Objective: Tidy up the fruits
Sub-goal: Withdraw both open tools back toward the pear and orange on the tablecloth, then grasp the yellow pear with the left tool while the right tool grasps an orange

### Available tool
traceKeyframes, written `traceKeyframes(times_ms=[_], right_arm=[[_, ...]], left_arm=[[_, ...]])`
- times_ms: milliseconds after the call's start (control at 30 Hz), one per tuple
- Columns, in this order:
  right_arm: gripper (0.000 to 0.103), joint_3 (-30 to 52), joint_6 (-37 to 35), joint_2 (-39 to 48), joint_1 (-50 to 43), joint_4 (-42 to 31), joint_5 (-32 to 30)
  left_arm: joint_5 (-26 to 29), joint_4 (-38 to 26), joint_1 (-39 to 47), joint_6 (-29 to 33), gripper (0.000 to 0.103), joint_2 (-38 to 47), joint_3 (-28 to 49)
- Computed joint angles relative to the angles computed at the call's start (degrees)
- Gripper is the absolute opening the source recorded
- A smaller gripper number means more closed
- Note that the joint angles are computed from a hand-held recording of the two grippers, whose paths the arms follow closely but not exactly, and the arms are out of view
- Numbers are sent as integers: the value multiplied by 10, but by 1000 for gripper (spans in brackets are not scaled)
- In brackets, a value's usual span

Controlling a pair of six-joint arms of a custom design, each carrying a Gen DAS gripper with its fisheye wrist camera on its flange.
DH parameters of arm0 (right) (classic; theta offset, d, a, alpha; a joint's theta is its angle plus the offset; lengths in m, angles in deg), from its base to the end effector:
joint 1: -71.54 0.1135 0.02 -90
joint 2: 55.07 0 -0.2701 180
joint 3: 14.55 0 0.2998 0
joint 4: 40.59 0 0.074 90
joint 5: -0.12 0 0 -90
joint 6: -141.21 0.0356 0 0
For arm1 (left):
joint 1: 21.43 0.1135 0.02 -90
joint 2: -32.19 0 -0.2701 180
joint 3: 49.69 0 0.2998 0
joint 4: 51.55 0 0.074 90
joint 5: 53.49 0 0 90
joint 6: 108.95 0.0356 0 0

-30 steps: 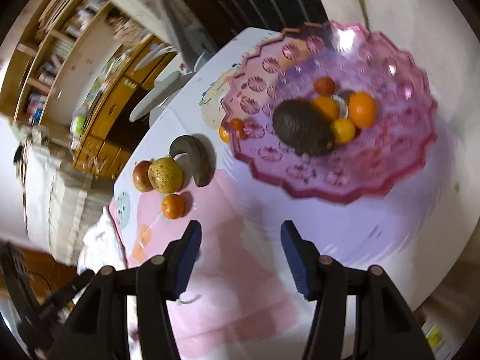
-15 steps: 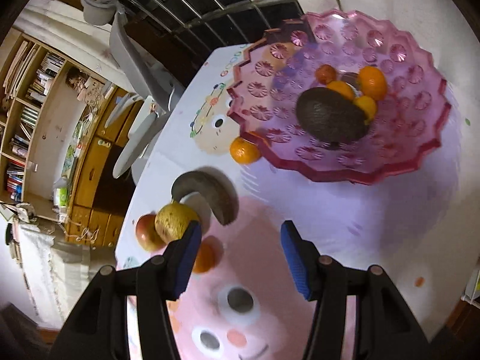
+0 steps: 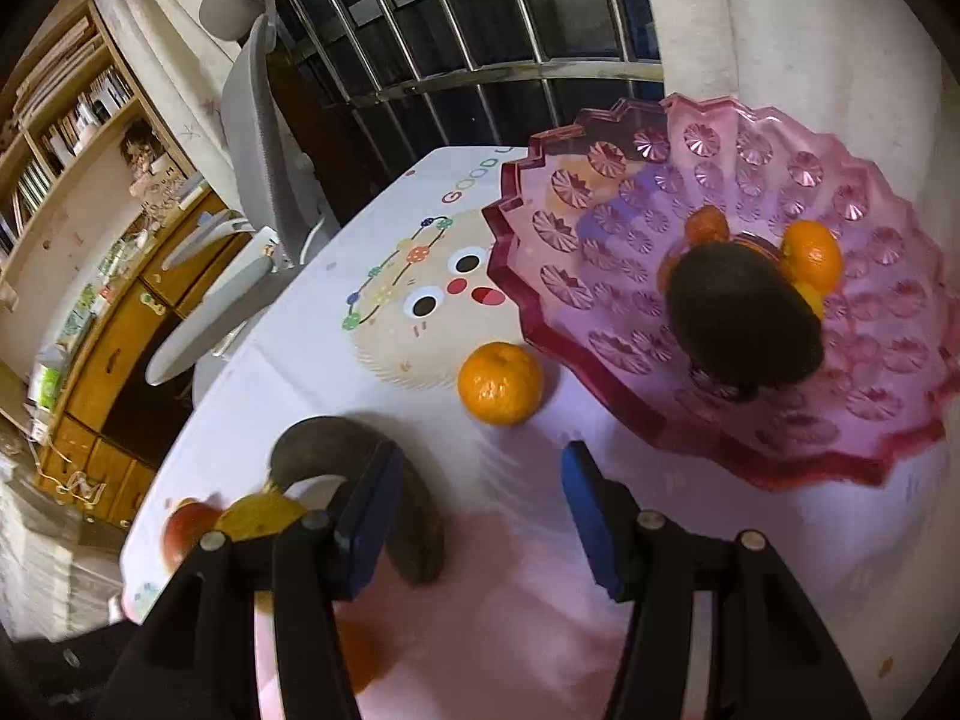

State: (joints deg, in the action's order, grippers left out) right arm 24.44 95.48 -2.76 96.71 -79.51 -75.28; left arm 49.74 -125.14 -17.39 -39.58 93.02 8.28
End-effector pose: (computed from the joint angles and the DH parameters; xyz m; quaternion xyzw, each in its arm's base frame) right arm 0.1966 0.0825 0.1724 0.1963 0.9187 0.0840 0.3323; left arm 0.2133 0.0069 0.2288 -0.1974 0.9665 -0.1301 0.0995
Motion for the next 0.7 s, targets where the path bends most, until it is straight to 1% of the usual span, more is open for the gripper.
traceKeyframes(times_ms=[100,200,300,367,400,467,633,667,700], right_arm=[[55,4,-18,47,-21,40,-19],[55,8,-23,78,-29,63,-10],[55,9,-34,108,-36,88,-4],[55,11,-27,127,-45,96,-2],[56,11,-25,135,-48,100,0],[55,8,-37,140,-48,117,7],[55,14,-60,163,-49,142,13],[54,16,-64,166,-49,144,14],[51,17,-69,169,-50,148,12]], left_arm=[[16,33,-2,-10,85,45,7],[8,65,-19,-21,86,98,18],[10,83,-29,-32,87,138,25],[-1,94,-40,-44,87,163,29],[-2,99,-44,-45,87,172,30],[1,108,-47,-47,90,187,32],[10,129,-50,-61,93,206,35],[14,136,-51,-65,93,213,36],[18,142,-52,-69,93,219,37]])
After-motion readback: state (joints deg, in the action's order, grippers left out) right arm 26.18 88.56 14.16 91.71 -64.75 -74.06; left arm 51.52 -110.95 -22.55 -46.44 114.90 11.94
